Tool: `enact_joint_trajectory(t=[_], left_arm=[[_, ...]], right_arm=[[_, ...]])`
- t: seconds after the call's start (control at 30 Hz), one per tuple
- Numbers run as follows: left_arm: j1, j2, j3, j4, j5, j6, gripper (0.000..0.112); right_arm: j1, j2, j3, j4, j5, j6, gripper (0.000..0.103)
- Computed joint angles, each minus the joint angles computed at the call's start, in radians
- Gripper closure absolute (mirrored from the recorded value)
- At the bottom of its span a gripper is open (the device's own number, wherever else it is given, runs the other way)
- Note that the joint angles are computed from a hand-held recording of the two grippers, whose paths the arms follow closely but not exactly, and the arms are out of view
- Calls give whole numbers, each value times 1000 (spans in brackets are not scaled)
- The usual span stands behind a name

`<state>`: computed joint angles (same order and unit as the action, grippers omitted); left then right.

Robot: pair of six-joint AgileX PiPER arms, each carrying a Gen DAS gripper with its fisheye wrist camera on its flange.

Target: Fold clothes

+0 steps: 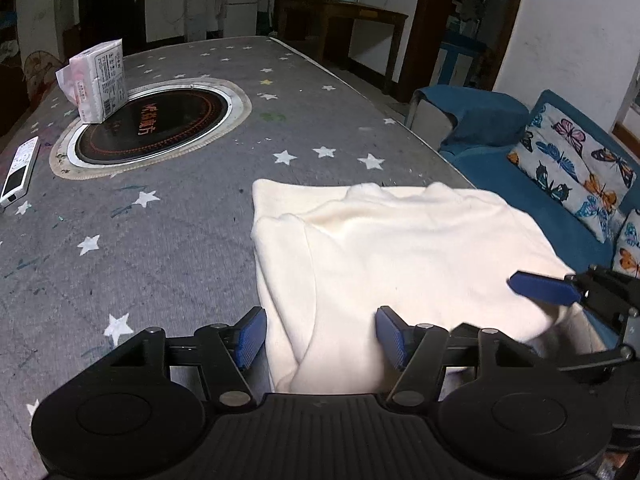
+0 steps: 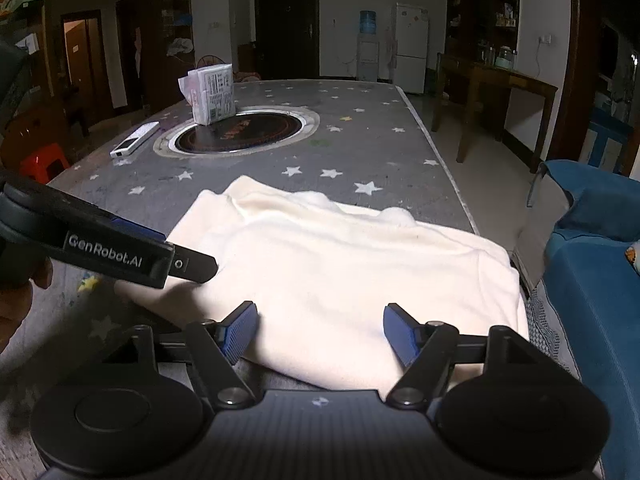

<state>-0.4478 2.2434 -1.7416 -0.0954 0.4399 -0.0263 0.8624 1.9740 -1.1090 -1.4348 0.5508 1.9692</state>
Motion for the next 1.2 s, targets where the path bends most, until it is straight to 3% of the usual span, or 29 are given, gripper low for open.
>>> enact_joint_trajectory(t=[0.83,1.2], left_arm=[[25,-53,99,-53,-43,-14,42],[38,-81,144,-45,-62,-26,39]], right_arm=[[52,-7,28,-52,69,73,24],[30,-5,6,-48,45,44,23]])
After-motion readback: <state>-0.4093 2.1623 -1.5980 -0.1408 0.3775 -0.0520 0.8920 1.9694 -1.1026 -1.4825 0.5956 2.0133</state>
